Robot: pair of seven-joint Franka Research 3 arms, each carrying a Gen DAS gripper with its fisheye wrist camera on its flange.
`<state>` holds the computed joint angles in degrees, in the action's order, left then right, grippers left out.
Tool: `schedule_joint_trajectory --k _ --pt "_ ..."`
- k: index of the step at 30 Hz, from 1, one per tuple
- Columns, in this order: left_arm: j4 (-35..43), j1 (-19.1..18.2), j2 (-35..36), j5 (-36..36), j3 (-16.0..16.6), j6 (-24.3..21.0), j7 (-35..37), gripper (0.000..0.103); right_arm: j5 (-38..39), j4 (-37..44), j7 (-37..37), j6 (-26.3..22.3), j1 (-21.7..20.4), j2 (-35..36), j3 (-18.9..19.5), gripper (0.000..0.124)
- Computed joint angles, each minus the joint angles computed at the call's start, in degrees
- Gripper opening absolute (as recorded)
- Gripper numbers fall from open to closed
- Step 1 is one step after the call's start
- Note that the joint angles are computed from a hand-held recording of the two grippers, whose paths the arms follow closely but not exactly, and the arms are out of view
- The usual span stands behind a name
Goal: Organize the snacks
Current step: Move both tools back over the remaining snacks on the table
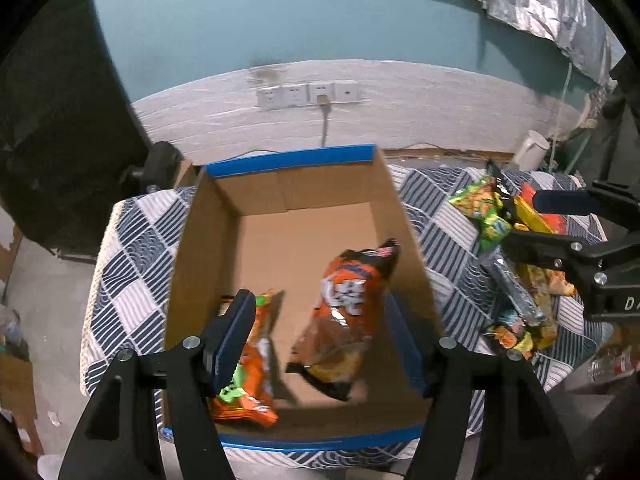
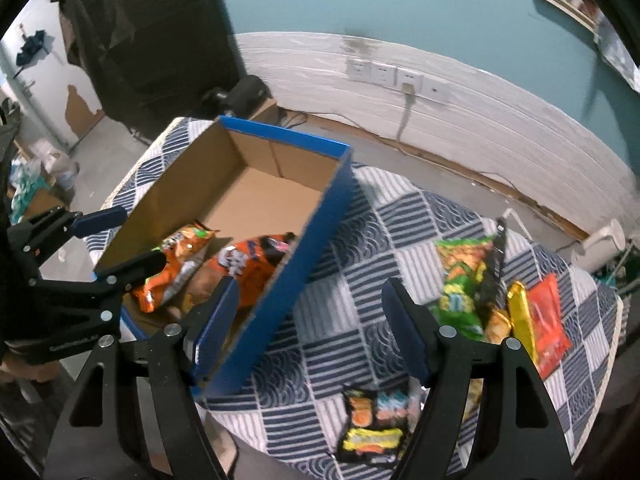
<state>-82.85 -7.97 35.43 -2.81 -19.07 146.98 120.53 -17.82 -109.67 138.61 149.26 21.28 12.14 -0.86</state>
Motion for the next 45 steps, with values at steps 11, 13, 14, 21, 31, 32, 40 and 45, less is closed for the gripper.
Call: schedule_joint_trajectory --k 11,13,14,21,31,32,40,45 --pt "-4.1 -2.4 -2.4 0.4 -1.6 -0.2 1.8 0.068 -3.3 -12.8 7.7 0.4 -3.8 -10.2 1.3 0.077" --pt "-5.3 -2.9 -3.2 0.6 -1.8 0.5 2.3 0.068 -3.9 -15.2 9.1 0.1 -5.0 -12.1 1.9 0.078" --pt "-5.9 -3.3 -3.5 0.9 -1.8 0.7 2.5 0.068 -4.3 -16.7 10.0 0.0 -5.6 -13.3 2.2 0.078" --pt "-8.4 -5.2 -4.9 1.9 -2.0 1.3 3.4 0.069 -4.6 -24.2 13.6 0.2 -10.0 -19.4 4.7 0.078" --pt "-9.1 -7.5 -4.7 3.8 -2.0 1.5 3.5 0.069 -2.9 -32.5 15.5 0.2 -15.2 -26.5 7.4 0.078" --pt "-8.8 -7.8 -4.4 4.1 -1.9 1.4 3.3 0.069 -2.7 -33.2 15.6 0.2 -15.7 -27.0 7.6 0.078" --pt "-6.3 -10.5 -1.8 7.0 -1.0 -0.6 1.7 0.069 0.5 -37.8 13.8 2.6 -18.4 -28.4 7.4 0.078" --pt "-3.8 -12.2 0.6 8.5 -0.5 -2.4 0.2 0.069 4.1 -40.3 10.6 6.8 -19.2 -27.2 6.4 0.078"
